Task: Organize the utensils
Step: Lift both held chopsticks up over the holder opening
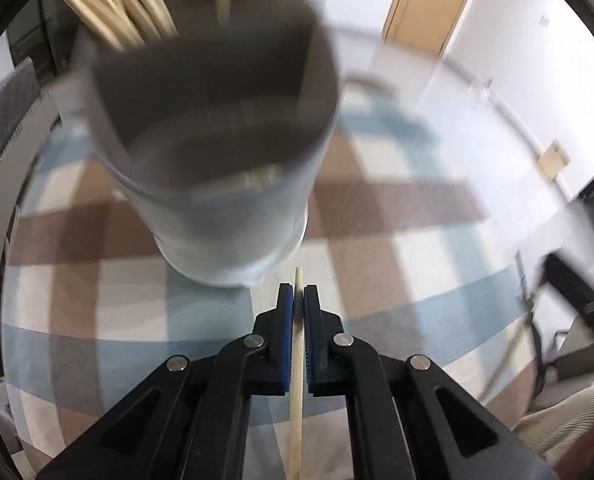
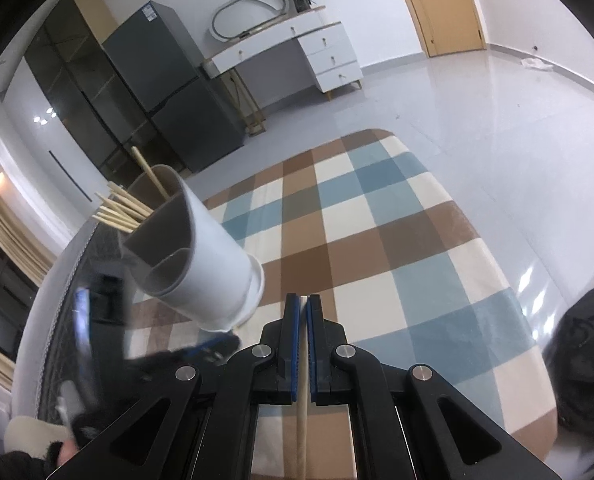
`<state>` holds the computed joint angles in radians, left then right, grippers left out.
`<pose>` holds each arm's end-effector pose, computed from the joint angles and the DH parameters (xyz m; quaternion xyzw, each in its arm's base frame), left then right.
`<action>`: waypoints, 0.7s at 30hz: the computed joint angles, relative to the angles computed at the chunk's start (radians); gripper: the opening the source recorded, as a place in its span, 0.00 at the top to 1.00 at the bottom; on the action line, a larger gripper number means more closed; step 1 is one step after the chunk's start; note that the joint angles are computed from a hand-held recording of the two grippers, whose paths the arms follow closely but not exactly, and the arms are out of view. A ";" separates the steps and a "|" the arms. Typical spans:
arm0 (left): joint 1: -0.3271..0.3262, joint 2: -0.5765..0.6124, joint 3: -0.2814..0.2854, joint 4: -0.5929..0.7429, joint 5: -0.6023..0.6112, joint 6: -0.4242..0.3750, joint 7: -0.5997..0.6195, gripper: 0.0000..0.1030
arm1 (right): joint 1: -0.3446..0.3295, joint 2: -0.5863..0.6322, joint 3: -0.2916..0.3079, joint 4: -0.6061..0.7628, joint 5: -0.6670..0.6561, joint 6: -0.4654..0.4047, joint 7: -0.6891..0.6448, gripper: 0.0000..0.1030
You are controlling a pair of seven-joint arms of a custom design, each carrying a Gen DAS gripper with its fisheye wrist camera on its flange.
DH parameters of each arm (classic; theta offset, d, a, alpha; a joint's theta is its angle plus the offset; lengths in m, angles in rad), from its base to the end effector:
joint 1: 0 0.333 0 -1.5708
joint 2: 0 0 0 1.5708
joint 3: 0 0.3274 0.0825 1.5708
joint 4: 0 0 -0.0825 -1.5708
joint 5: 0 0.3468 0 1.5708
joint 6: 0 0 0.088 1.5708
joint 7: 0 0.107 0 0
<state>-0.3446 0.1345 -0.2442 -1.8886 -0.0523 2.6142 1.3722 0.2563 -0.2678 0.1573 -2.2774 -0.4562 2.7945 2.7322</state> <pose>0.5085 -0.3289 0.5314 -0.5512 0.7805 -0.2837 0.0800 0.4271 0.2180 0.5775 -0.5172 0.7538 -0.1710 0.3675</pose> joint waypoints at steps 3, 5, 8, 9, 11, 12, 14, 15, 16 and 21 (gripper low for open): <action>0.015 -0.117 -0.007 -0.133 -0.046 0.169 0.046 0.99 | -0.021 -0.026 0.037 0.000 -0.069 0.013 0.034 0.97; 0.022 -0.165 -0.009 -0.185 -0.053 0.224 0.054 0.99 | -0.033 -0.034 0.066 0.012 -0.124 0.009 0.056 0.97; 0.033 -0.244 -0.014 -0.262 -0.109 0.256 0.084 0.99 | -0.032 -0.031 0.098 0.037 -0.192 -0.016 0.078 0.97; 0.039 -0.265 -0.018 -0.284 -0.113 0.269 0.076 0.99 | -0.030 -0.031 0.107 0.045 -0.215 -0.022 0.087 0.97; 0.038 -0.280 -0.014 -0.289 -0.148 0.269 0.091 0.99 | -0.023 -0.031 0.119 0.055 -0.256 -0.030 0.106 0.97; 0.048 -0.286 -0.025 -0.293 -0.133 0.274 0.072 0.99 | -0.021 -0.032 0.127 0.062 -0.281 -0.038 0.116 0.97; 0.050 -0.269 -0.034 -0.273 -0.127 0.277 0.062 0.99 | -0.011 -0.034 0.128 0.069 -0.308 -0.042 0.127 0.97; 0.051 -0.278 -0.035 -0.273 -0.124 0.270 0.063 0.99 | -0.007 -0.036 0.129 0.071 -0.320 -0.046 0.135 0.97; 0.047 -0.277 -0.028 -0.268 -0.135 0.264 0.081 0.99 | -0.005 -0.037 0.129 0.073 -0.329 -0.047 0.143 0.98; 0.045 -0.295 -0.021 -0.259 -0.149 0.218 0.143 1.00 | 0.004 -0.040 0.123 0.081 -0.355 -0.061 0.173 0.98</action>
